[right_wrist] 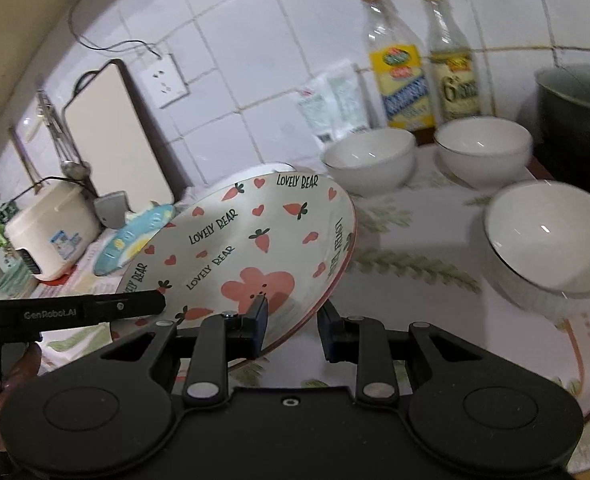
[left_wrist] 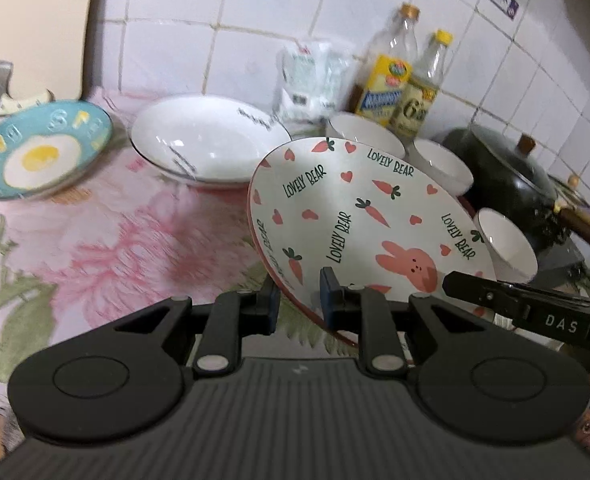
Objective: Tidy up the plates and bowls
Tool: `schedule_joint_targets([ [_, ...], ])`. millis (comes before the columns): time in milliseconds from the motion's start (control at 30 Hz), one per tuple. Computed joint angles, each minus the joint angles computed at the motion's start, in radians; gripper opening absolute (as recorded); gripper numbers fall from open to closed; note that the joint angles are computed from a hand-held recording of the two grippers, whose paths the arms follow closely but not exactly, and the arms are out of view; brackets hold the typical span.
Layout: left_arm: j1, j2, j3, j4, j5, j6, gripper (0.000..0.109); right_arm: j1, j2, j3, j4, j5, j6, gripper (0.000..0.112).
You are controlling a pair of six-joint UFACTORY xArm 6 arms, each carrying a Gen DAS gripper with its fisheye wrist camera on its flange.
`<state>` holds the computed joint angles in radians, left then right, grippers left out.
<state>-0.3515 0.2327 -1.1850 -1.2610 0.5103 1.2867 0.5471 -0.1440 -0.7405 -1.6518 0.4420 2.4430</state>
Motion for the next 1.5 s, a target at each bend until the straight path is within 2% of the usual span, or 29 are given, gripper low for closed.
schedule_joint_targets([
  [233, 0.039, 0.028, -0.079, -0.009, 0.008, -0.020, 0.019, -0.022, 0.060, -0.109, -0.059, -0.015, -0.019, 0.032],
  [333, 0.042, 0.064, -0.134, -0.005, -0.018, -0.016, 0.019, -0.067, 0.114, -0.179, -0.061, -0.079, -0.061, 0.032],
  [433, 0.045, 0.126, -0.212, 0.042, -0.046, -0.077, 0.019, -0.126, 0.189, -0.264, -0.119, -0.168, -0.018, 0.032],
  [567, 0.054, 0.219, -0.326, 0.097, -0.058, -0.154, 0.019, -0.177, 0.290, -0.373, -0.126, -0.248, -0.047, 0.032],
  [767, 0.066, 0.389, -0.547, 0.241, -0.036, -0.327, 0.019, -0.235, 0.411, -0.494, 0.093, -0.329, -0.308, 0.032],
  [967, 0.075, 0.550, -0.760, 0.350, 0.018, -0.477, 0.020, -0.258, 0.503, -0.568, 0.373, -0.335, -0.605, 0.032],
  [1067, 0.077, 0.606, -0.830, 0.400, 0.041, -0.544, 0.020, -0.261, 0.534, -0.586, 0.462, -0.335, -0.683, 0.032],
  [1333, 0.076, 0.653, -0.883, 0.475, 0.040, -0.579, 0.020, -0.253, 0.578, -0.602, 0.684, -0.333, -0.896, 0.032],
  [1500, 0.075, 0.695, -0.955, 0.571, 0.073, -0.660, 0.021, -0.239, 0.590, -0.608, 0.855, -0.306, -1.062, 0.032],
])
